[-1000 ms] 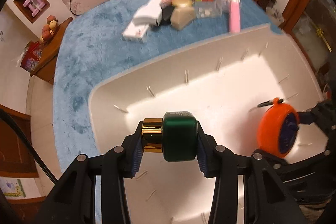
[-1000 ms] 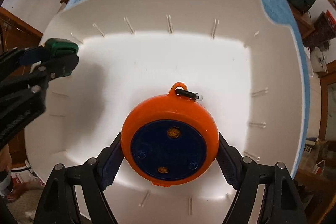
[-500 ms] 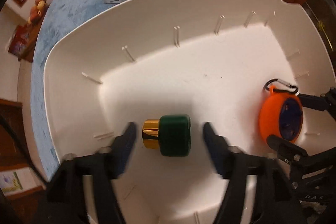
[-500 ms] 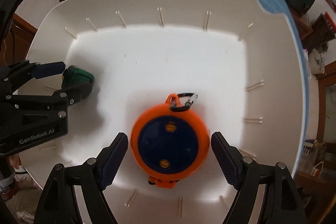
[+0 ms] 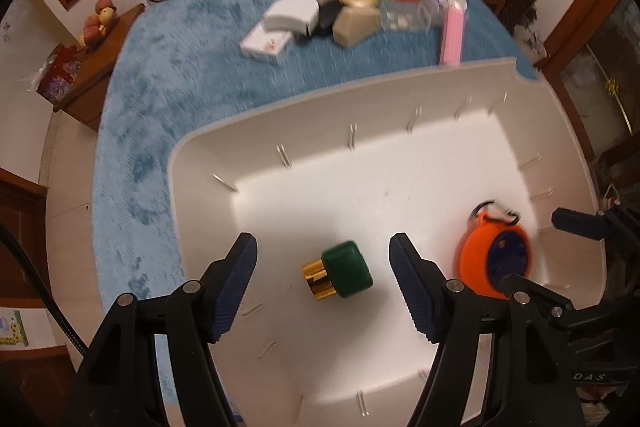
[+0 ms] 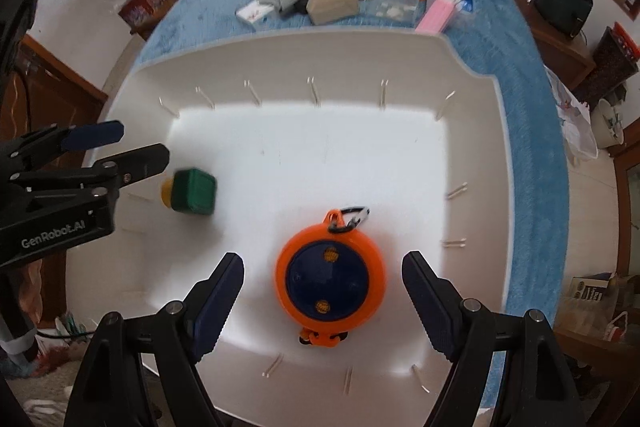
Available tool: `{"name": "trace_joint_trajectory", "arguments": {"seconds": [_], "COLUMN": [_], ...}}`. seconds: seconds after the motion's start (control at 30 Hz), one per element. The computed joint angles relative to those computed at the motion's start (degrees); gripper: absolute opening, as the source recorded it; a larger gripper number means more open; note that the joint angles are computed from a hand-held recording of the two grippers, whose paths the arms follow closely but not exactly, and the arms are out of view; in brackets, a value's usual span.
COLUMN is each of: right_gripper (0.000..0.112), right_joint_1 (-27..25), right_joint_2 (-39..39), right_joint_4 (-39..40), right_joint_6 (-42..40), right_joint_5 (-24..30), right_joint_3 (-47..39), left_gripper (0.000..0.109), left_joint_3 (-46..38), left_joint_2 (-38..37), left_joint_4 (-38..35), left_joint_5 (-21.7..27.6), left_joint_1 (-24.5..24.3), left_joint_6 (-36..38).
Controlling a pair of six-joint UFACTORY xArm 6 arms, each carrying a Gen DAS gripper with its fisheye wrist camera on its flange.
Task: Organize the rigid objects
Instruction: 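Grasp the white stand with left tool while right tool grasps pink roller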
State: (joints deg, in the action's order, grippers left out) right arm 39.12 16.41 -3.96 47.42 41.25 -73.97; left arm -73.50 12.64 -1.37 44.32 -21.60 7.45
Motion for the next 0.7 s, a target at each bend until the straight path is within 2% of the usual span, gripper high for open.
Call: {"name": "trace_joint_trajectory", "arguments": {"seconds": [0.17,0.37,0.5,0.7], "right_gripper": [0.082,0.082,0.082,0.082], "right_joint_1": [-1.8,-3.04,-5.42,-9.09], "right_joint_2": [0.16,0.79,-0.03,2.2], "right_joint_4": [-2.2,-4.93,-1.0,-5.31], "right_joint_6": [2.48,5.08,4.22,7.51], "right_joint_5": [-1.44,-1.01,-3.66,0.71], "right_joint_3": [-2.17,-4.91,-4.13,-9.75], "left_gripper": [0.072,0.072,0.072,0.072], "left_joint_3": [-3.32,-10.79,-16.89,-30.32], "left_joint_2": [0.5,3.82,7.25,15.47], "left_joint_4": [-0.36,-1.19,-0.51,0.04], "left_joint_5": [-1.43,0.38,1.62,5.48], "left_joint_1": [0.47,1.25,1.2,1.03], "left_joint_6": [-0.36,0.93,1.6,5.37]}}
